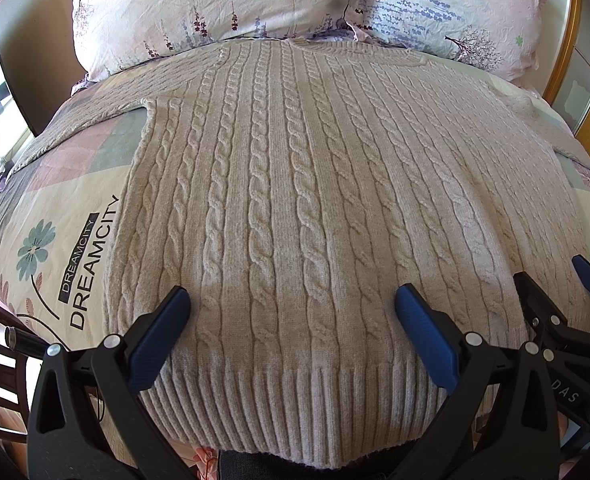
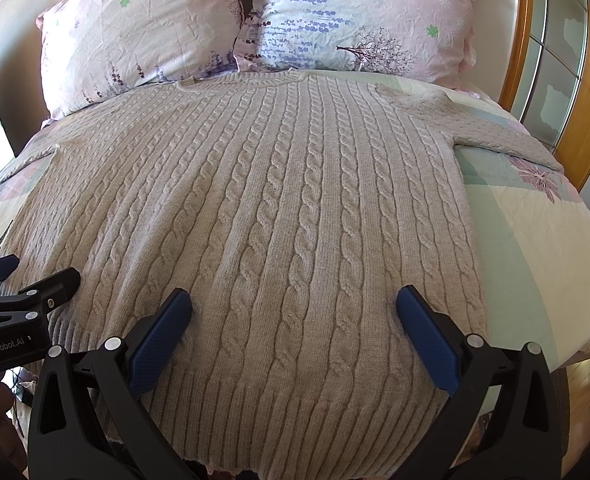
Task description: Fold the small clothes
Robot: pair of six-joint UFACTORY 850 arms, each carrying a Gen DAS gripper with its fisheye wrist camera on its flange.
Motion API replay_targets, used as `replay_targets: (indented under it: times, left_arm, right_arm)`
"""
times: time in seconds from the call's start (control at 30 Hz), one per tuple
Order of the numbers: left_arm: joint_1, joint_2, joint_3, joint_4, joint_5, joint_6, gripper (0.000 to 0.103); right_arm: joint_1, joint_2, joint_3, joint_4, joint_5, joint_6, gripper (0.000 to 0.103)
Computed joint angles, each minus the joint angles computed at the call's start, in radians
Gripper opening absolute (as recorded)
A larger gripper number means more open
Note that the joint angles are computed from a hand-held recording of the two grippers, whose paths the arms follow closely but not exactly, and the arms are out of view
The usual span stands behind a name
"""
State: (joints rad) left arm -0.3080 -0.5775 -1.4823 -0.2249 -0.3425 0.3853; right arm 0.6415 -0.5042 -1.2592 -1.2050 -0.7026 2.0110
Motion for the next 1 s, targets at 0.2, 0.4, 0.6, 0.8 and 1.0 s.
replay_targets:
  times: [0.2, 0.4, 0.6, 0.8, 1.0]
  left_arm:
    - [0.0, 0.0, 0.0, 0.0, 0.001, 0.001, 0.101]
    - [0.001, -0.013, -0.03, 0.01, -0.041, 0.009, 0.101]
    - [0.008, -0.023, -0.051, -0.07, -0.061, 0.147, 0.101]
    - [0.027, -0.059, -0.101, -0.256, -0.106, 0.411, 0.101]
    - [0.105, -0.133, -0.221, -0.745, -0.282, 0.809, 0.101]
  right_arm:
    - [0.0, 0.0, -0.001, 0.002, 0.0, -0.003, 0.102]
    - [-0.015, 0.012, 0.007, 0.03, 0.04, -0.062, 0.102]
    - [-0.119, 0.187, 0.171, -0.133, 0.131, 0.139, 0.102]
    - [-0.439, 0.392, 0.343, -0.206, 0.13, 0.436, 0.08]
    - [-0.803, 0.363, 0.369, -0.257, 0.434, 0.703, 0.053]
